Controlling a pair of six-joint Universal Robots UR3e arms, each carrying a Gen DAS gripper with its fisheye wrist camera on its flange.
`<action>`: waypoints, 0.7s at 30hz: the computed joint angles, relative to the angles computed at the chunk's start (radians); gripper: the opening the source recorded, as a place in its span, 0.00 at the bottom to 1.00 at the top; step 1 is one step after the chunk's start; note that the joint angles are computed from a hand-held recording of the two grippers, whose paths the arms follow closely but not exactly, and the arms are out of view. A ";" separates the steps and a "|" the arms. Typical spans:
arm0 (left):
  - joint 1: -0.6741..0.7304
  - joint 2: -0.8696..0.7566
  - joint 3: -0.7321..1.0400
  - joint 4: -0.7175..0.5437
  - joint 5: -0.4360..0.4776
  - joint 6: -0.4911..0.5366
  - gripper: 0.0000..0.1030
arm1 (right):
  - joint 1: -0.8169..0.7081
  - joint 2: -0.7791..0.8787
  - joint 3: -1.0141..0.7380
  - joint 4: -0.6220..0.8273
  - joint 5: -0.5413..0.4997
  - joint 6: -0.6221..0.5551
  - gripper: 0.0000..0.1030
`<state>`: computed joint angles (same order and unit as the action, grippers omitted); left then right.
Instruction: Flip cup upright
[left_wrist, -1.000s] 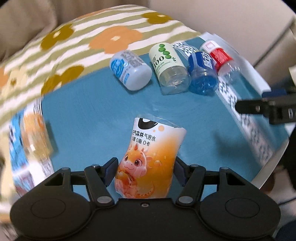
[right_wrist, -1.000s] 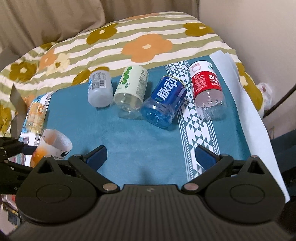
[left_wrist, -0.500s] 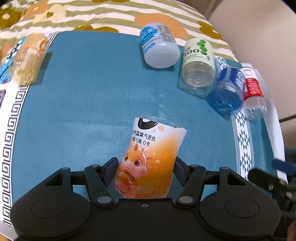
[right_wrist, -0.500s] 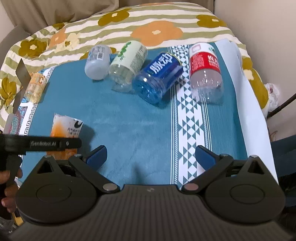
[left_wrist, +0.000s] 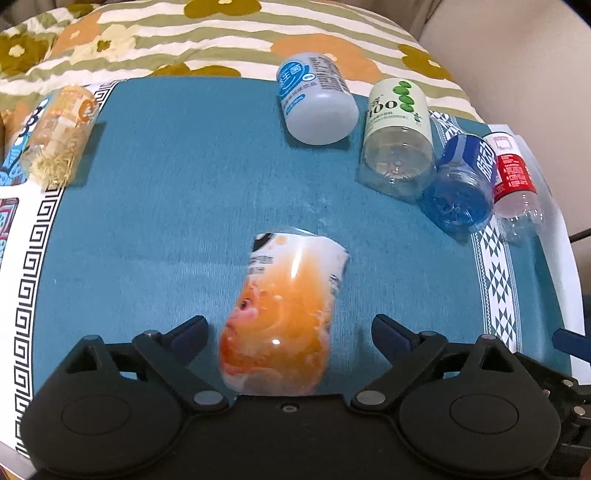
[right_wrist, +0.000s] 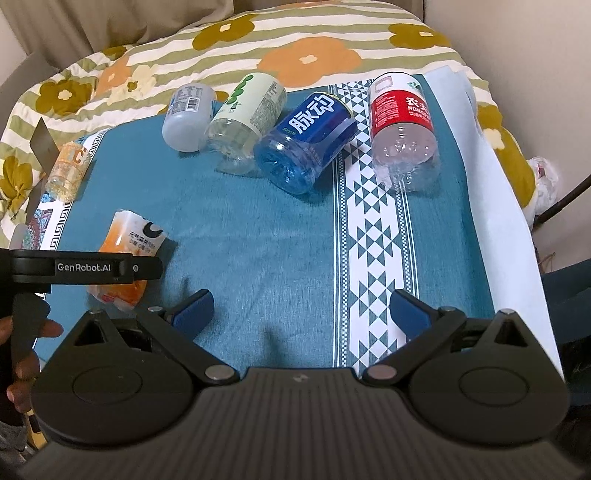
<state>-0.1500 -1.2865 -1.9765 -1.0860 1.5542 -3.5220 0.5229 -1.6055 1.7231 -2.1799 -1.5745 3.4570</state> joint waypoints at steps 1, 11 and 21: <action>-0.004 -0.002 -0.001 0.006 0.004 0.002 0.95 | 0.001 0.000 0.000 -0.001 -0.002 0.000 1.00; -0.046 0.016 -0.003 0.029 0.062 0.001 0.95 | 0.008 -0.014 0.009 -0.007 -0.005 -0.003 1.00; -0.081 0.131 0.040 -0.101 0.106 -0.026 0.98 | 0.003 -0.003 -0.066 0.021 0.046 -0.019 1.00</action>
<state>-0.2306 -1.1557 -1.9360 -1.1875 1.6599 -3.5482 0.5257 -1.6088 1.6573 -2.1589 -1.5284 3.4380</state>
